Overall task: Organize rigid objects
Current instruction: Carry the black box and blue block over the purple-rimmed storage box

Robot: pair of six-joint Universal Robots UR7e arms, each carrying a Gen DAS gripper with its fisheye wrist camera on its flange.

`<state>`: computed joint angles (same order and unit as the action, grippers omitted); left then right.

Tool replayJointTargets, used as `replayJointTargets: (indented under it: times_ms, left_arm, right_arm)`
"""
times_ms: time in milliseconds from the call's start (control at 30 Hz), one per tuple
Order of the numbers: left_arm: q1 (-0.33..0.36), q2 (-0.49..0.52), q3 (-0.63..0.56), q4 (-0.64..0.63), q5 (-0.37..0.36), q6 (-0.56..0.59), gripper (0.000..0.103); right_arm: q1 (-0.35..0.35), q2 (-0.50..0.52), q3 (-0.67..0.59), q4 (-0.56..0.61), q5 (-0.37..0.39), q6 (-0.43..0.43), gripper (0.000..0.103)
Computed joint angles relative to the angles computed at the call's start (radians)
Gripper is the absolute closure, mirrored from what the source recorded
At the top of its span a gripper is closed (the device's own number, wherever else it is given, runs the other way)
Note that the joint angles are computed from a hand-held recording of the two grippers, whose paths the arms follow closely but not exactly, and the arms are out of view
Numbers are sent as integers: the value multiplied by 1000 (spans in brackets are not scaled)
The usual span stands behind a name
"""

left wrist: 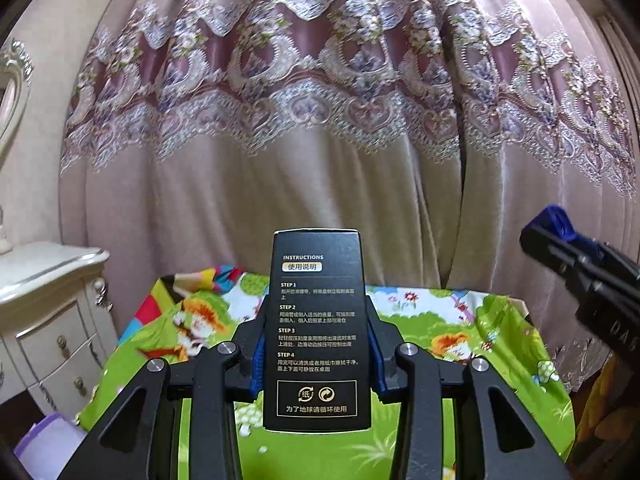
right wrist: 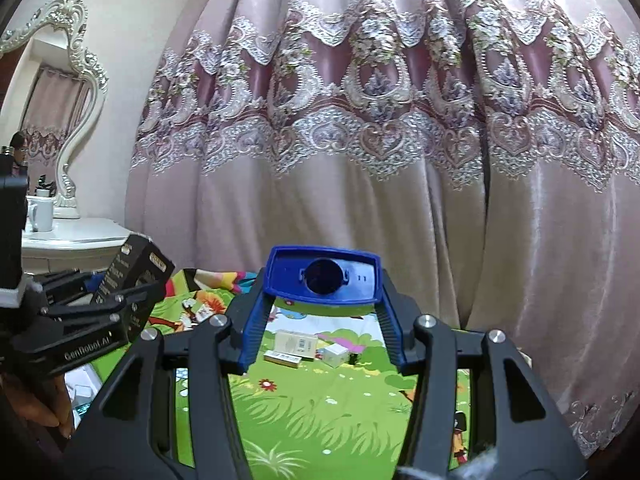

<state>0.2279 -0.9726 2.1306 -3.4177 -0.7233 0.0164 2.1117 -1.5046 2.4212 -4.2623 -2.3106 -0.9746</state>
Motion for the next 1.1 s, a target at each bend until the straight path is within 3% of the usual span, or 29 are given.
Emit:
replayJointTargets:
  times_ms: [200,467,1100]
  left_arm:
    - [-7,-71,79,-10,54,-26,62]
    - [-9,-174,163,66,116,-109,62]
    - [43,-491,326,519,242,-536,62]
  right_arm:
    - [25,42,-2,17,21,2,49]
    - [51,91,-1,128,40,83,49]
    - [73,229,-23,461,175,221,49]
